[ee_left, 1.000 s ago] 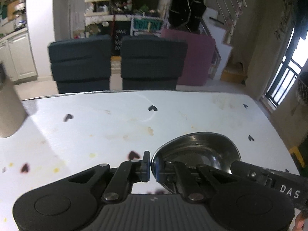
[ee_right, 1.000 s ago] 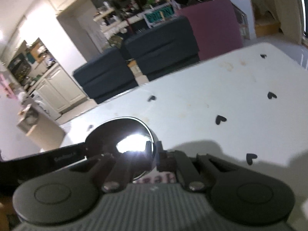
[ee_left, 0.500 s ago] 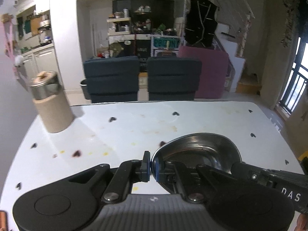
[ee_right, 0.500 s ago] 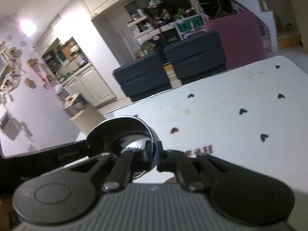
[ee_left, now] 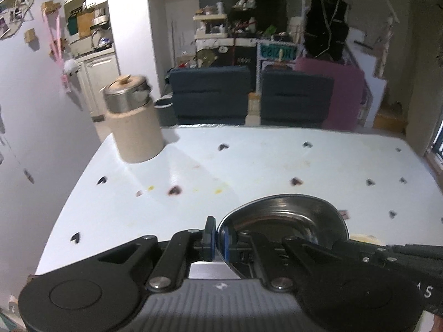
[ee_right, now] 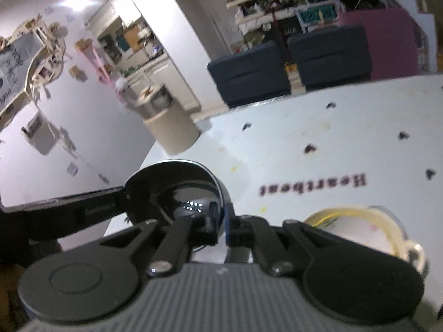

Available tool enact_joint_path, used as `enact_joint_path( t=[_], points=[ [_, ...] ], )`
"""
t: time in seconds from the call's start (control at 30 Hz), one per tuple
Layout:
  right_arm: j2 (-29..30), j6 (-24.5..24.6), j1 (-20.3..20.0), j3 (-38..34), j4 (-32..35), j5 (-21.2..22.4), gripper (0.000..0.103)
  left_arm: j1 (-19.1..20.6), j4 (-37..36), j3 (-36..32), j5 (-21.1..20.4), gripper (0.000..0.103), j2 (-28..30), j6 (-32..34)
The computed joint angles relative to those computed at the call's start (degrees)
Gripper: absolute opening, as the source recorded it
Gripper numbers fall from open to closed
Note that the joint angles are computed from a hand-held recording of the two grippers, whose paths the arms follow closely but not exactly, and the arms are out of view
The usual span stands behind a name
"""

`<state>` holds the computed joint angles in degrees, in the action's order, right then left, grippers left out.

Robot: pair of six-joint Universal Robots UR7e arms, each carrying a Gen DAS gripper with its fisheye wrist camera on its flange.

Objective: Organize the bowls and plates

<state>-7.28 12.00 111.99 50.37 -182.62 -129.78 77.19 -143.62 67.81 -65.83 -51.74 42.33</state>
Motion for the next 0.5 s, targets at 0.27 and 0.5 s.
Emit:
enact_joint_path(
  t=[0.27, 0.5],
  points=[
    [7.9, 4.5, -0.8, -16.9, 17.6, 1.9, 0.006, 3.0, 8.1, -12.1, 1.3, 0.006, 6.9, 0.6],
    [14.6, 8.4, -2.7, -31.6, 33.4, 3.4, 0.006, 6.2, 17.4, -20.9, 1.3, 0.007, 12.4, -3.3]
  ],
)
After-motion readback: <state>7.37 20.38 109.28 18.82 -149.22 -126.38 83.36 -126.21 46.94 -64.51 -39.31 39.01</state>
